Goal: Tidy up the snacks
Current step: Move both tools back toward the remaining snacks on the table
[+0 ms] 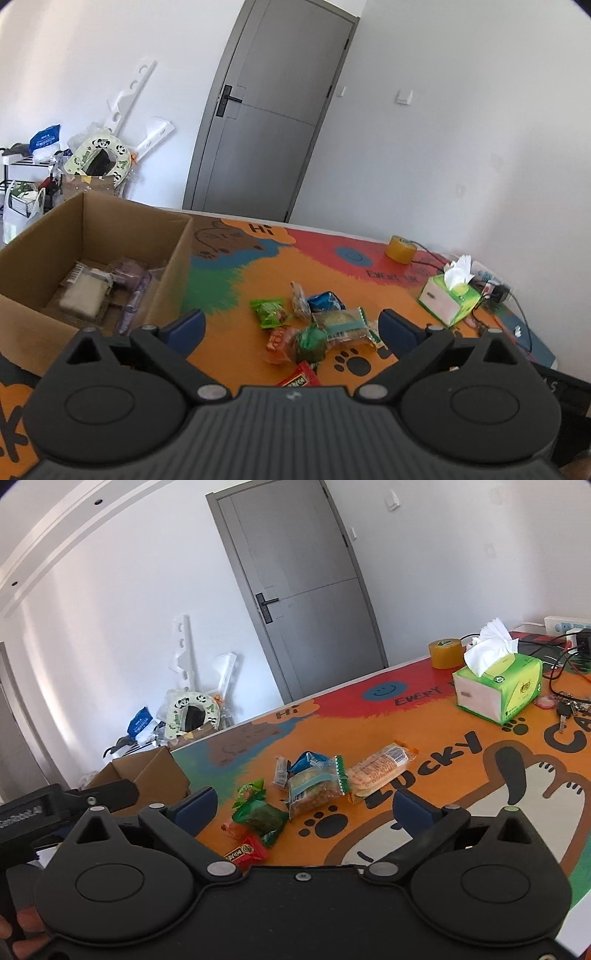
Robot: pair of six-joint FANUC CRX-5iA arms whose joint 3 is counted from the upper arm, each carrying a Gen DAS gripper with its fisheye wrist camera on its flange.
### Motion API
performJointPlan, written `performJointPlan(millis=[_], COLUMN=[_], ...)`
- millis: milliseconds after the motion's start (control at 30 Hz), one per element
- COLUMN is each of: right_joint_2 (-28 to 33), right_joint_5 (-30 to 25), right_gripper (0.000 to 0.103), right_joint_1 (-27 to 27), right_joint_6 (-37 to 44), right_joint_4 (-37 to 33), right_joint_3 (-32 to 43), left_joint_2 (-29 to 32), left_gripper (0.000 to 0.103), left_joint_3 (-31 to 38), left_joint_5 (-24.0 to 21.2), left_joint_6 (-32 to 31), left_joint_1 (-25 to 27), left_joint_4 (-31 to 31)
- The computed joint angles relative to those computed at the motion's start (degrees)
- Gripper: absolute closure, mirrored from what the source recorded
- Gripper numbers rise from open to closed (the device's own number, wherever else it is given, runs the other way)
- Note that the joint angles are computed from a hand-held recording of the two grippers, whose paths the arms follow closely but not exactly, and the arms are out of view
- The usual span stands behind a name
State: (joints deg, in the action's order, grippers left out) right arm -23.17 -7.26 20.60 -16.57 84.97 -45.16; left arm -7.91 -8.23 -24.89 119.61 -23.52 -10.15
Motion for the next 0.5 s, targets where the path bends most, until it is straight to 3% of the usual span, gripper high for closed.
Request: performJointPlan(millis=[167, 267, 400, 500], right_joint_2=[0.3, 0.9, 1.9, 2.3], right_joint_5=[1.6, 1.6, -0.2, 2.2], right_gripper=[0.000, 0.000, 0.000, 0.000], right_joint_1=[-1.8, -2.4, -0.4, -2.3], right_joint_6=[-1.0, -1.0, 4.1, 2.4], right_joint_4=[0.4, 0.4, -7.4, -5.9], right_joint_3=[-0.6, -0.8, -0.2, -0.7], left_joint_2=[1.6, 3.0, 4.8, 5.8], left_gripper=[0.004, 0.004, 0.004, 0.004], left_joint_3=[0.2, 2.8, 3.2, 4.0], left_joint_5=[0.1, -2.5, -3.5, -3.9], left_joint_6=[-1.1, 3.2, 1.4, 2.4], left_joint_1=[-0.5, -2.4, -2.0, -2.7], left_joint_4=[0.6, -5.5, -1.9, -3.8])
